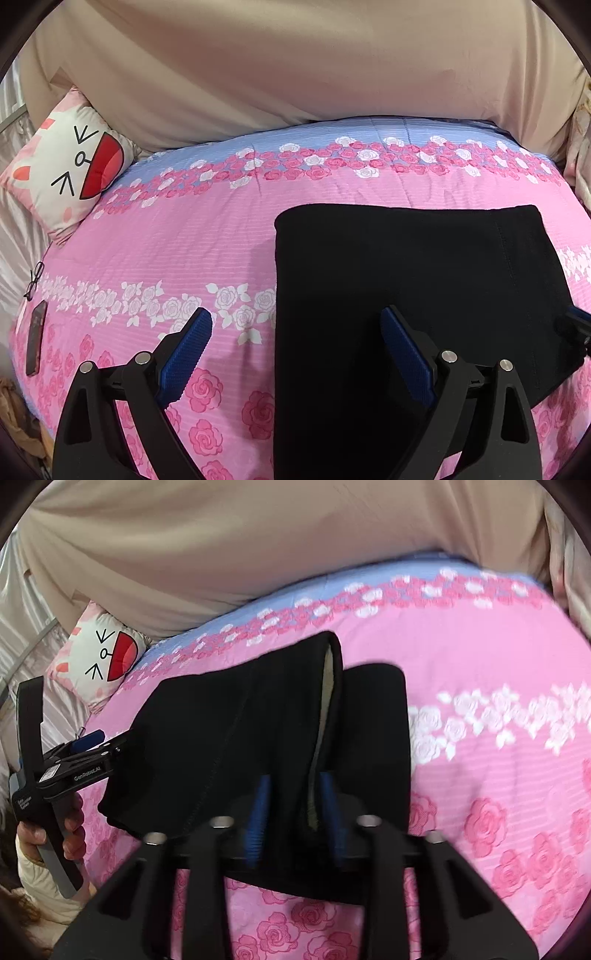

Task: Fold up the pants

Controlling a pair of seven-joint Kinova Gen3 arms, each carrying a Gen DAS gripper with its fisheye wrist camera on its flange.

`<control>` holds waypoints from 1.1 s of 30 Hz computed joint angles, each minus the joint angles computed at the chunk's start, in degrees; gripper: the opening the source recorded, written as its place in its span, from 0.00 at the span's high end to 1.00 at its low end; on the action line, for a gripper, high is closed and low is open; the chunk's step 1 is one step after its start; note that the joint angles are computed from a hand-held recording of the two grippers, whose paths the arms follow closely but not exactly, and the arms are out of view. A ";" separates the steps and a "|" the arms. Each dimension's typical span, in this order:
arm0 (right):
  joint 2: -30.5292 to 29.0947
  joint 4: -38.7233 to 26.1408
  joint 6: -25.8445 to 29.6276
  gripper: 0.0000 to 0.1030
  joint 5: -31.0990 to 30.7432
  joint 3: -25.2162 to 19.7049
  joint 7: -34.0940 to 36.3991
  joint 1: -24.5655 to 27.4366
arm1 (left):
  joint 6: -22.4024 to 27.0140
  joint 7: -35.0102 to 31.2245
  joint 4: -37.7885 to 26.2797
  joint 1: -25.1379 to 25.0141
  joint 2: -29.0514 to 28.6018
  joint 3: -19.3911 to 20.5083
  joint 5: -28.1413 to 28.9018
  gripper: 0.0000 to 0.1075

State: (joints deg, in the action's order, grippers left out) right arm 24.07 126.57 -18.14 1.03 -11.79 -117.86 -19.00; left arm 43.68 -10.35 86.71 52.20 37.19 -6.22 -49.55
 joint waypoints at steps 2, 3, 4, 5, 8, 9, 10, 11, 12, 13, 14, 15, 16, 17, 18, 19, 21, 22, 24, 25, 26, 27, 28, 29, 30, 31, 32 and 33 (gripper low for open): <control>1.36 0.49 -2.39 0.61 1.93 -2.27 -2.20 2.36 | 0.31 -0.35 -0.15 0.09 0.14 0.25 0.08 0.16; 0.86 0.84 -2.63 0.67 2.40 -1.96 -2.52 1.94 | 0.34 -0.65 -0.17 0.09 0.13 0.40 0.13 0.16; -0.09 1.41 -2.97 0.75 2.00 -1.18 -2.56 0.73 | 0.62 -1.00 -0.30 0.07 0.10 0.57 0.34 0.16; -2.07 2.41 -2.98 0.83 0.67 0.60 -2.42 -1.53 | 0.80 -1.10 -0.34 0.11 -0.01 0.61 0.45 0.16; -8.32 5.25 -1.00 0.91 -6.25 7.45 2.93 -9.49 | -0.28 0.70 1.49 1.01 -1.38 -0.15 -0.90 0.16; -8.52 5.76 0.41 0.92 -8.56 10.10 5.26 -11.58 | -0.34 1.29 1.89 1.18 -1.53 -0.23 -1.30 0.15; -7.67 5.35 1.74 0.92 -10.42 11.70 6.82 -12.61 | -0.50 1.59 1.97 1.03 -1.30 -0.07 -1.47 0.15; -5.75 5.74 2.15 0.92 -12.75 12.80 7.45 -12.57 | -0.42 0.95 1.57 0.67 -0.81 0.20 -0.96 0.15; -4.18 5.64 1.62 0.92 -14.19 12.83 7.15 -11.99 | 0.54 -0.62 0.15 -0.56 0.45 1.50 0.24 0.15; -3.68 6.31 0.16 0.92 -15.95 11.79 5.92 -11.01 | 0.81 -1.82 -0.70 -1.18 1.27 1.96 1.32 0.15; -4.24 7.52 -2.17 0.91 -18.26 10.58 5.62 -10.58 | 0.82 -2.20 -0.99 -1.19 1.64 1.85 1.83 0.14; -5.86 9.06 -4.50 0.88 -19.82 10.44 6.25 -11.21 | 1.09 -1.85 -1.11 -0.54 2.01 1.25 1.81 0.14; -8.11 10.16 -6.42 0.88 -20.45 11.14 7.82 -12.90 | 1.02 -1.30 -0.86 0.14 2.04 0.61 1.46 0.14; -9.31 10.27 -7.41 0.87 -21.53 12.71 10.14 -15.51 | 1.01 -1.06 -0.64 0.63 2.00 0.22 1.10 0.14; -9.92 9.30 -7.47 0.83 -21.75 14.11 12.47 -18.17 | 1.49 -1.30 -0.91 0.85 2.13 0.14 1.04 0.14; -9.69 7.99 -6.61 0.75 -22.84 15.97 14.74 -20.63 | 1.80 -1.52 -1.15 0.87 2.21 0.17 1.12 0.14; -7.22 4.16 -3.19 0.17 -25.47 19.59 18.73 -24.63 | 2.00 -1.60 -1.28 0.93 2.25 0.16 1.22 0.14; -5.80 2.50 -0.92 0.17 -25.69 20.44 19.47 -25.14 | 1.78 -1.37 -0.93 1.06 2.04 0.07 1.11 0.14; -3.66 0.41 2.63 0.18 -24.89 18.94 18.16 -23.21 | 1.38 -1.19 -0.23 1.10 1.61 0.11 1.02 0.14; -3.01 0.24 3.12 0.18 -23.84 17.04 16.58 -21.35 | 1.19 -1.23 0.12 1.04 1.41 0.20 0.99 0.14; -1.71 -0.22 2.90 0.18 -22.81 14.54 15.85 -19.07 | 1.12 -1.31 0.27 0.99 1.29 0.28 1.00 0.14; -1.27 -0.17 2.40 0.18 -22.60 12.86 16.06 -17.54 | 1.10 -1.24 0.32 1.01 1.27 0.29 0.95 0.14; -0.98 -0.02 1.48 0.19 -23.31 11.87 17.20 -16.97 | 1.04 -1.13 0.41 1.05 1.25 0.26 0.87 0.14; -0.83 0.44 -0.02 0.27 -24.67 10.07 19.12 -15.85 | 1.19 -1.19 0.24 1.00 1.34 0.32 0.93 0.14; -0.89 0.57 -0.67 0.44 -25.65 7.79 21.00 -14.09 | 1.38 -1.26 0.04 0.97 1.45 0.39 1.03 0.14; -1.10 0.89 -1.25 0.53 -25.72 5.16 22.10 -11.66 | 1.55 -1.27 -0.15 1.01 1.57 0.41 1.07 0.14; -1.58 0.96 -0.92 0.68 -25.72 2.51 22.88 -9.12 | 1.47 -1.42 -0.04 0.95 1.49 0.45 1.04 0.14; -2.17 1.03 -0.41 0.71 -25.91 -0.13 24.04 -6.76 | 1.92 -1.61 -0.34 1.02 1.63 0.48 1.11 0.14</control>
